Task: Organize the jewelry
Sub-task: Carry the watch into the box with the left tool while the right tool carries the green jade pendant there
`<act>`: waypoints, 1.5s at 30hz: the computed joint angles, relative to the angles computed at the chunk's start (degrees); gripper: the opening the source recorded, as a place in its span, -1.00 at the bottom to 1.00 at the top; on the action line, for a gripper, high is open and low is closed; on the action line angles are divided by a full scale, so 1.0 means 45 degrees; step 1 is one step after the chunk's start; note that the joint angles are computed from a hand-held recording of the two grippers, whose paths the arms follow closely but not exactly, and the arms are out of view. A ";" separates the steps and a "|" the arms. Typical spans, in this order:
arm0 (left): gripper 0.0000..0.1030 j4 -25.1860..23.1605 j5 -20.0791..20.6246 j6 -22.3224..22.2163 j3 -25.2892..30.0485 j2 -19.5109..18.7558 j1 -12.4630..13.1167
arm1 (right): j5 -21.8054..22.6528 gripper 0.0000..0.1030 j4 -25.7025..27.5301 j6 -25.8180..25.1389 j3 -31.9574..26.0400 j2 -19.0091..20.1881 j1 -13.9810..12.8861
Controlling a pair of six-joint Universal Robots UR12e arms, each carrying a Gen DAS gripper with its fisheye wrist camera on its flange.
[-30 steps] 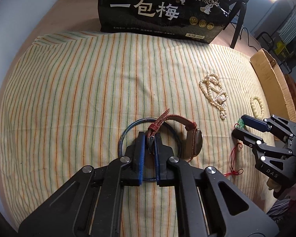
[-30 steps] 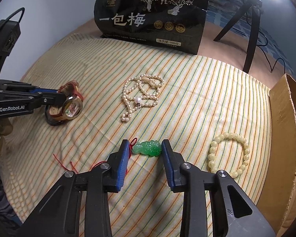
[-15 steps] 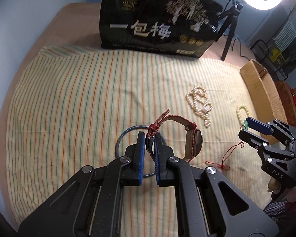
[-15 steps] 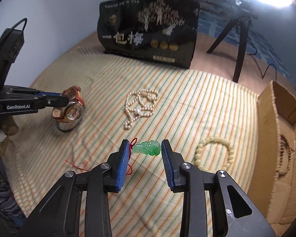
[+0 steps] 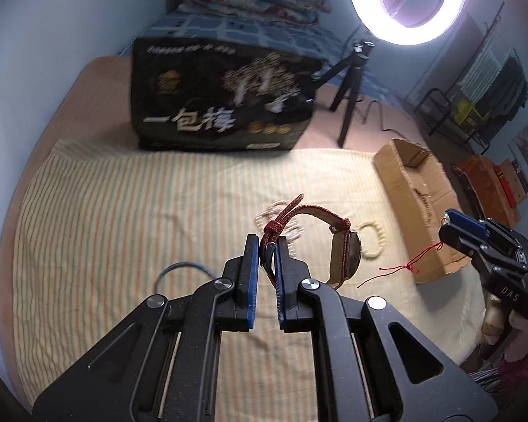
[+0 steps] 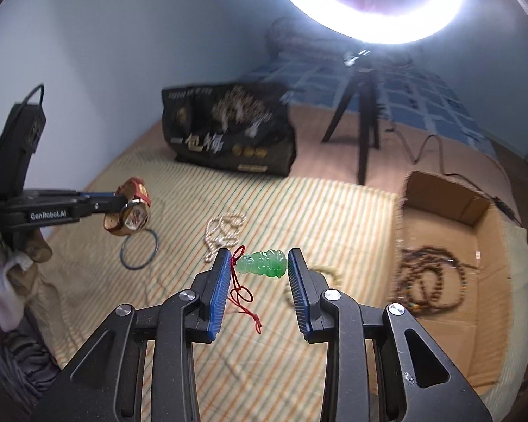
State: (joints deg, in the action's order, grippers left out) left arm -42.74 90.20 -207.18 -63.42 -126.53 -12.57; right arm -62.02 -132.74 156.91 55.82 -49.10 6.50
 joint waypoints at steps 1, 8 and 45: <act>-0.87 0.0014 0.0010 0.0081 0.0135 -0.0059 -0.0056 | 0.0066 -0.40 -0.0190 0.0149 0.0089 -0.0068 -0.0079; -0.87 -0.0212 -0.0279 0.0582 0.1483 -0.0738 -0.0401 | 0.0081 -0.40 -0.1045 0.0944 0.0336 -0.0327 -0.0535; -0.87 -0.4940 -0.1553 0.1163 1.2581 -0.6960 -0.1586 | -0.1901 -0.40 -0.0451 0.2488 0.0129 0.0047 -0.1729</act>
State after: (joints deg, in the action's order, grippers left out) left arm -64.96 83.21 -201.95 -6.81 -157.85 -19.71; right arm -70.57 -134.77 168.10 56.40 -48.89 -1.28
